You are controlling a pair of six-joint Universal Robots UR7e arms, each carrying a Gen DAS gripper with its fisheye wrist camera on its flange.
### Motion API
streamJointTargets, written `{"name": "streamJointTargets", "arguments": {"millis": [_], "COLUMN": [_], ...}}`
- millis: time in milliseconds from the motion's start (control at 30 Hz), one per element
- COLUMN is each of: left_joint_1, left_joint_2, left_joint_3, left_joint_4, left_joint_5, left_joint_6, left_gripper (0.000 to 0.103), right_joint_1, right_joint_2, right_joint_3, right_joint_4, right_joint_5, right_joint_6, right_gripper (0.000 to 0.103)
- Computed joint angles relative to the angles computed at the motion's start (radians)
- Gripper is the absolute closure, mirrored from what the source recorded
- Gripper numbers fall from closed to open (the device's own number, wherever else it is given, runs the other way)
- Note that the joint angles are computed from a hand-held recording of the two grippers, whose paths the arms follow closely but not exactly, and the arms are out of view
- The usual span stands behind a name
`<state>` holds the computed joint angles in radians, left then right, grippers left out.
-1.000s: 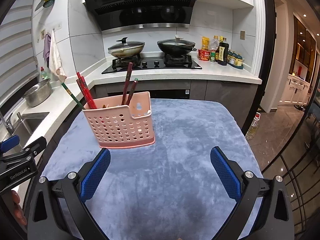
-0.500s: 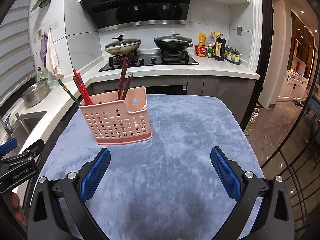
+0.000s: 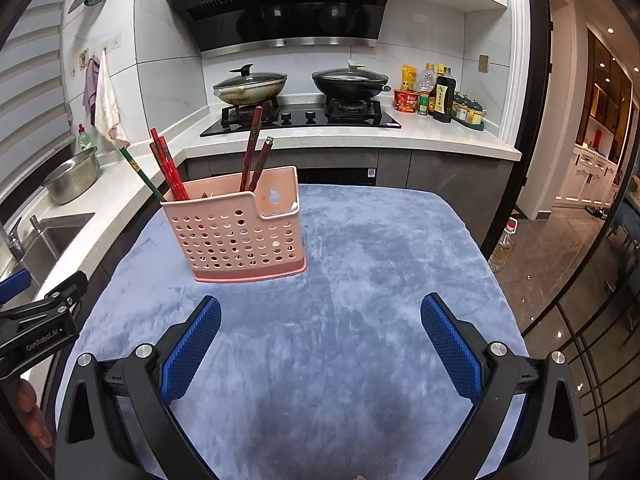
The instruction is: Organize utensils
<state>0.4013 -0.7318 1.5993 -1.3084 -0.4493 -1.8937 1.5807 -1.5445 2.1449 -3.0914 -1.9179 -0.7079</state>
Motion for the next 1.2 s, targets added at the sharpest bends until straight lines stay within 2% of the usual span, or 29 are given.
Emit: {"name": "streamJointTargets", "arguments": {"millis": [900,1033,1200], "left_joint_1": [0.003,0.002,0.009], "left_joint_2": [0.012,0.019,0.017], "left_joint_3": [-0.012,-0.022,-0.016], "left_joint_4": [0.017,0.049,0.021], "left_joint_5": [-0.018,-0.019,-0.03], "left_joint_6": [-0.013,-0.04,-0.015], "left_gripper": [0.007,0.007,0.007], "right_joint_1": [0.004,0.004,0.008], "right_joint_2": [-0.002,-0.001,0.0], "right_joint_3": [0.01,0.011,0.012], "right_joint_4": [-0.006,-0.006,-0.004], "right_joint_5": [-0.002,-0.002,-0.008], "right_joint_6": [-0.004,-0.003,-0.003], "right_gripper": [0.007,0.007,0.007]}}
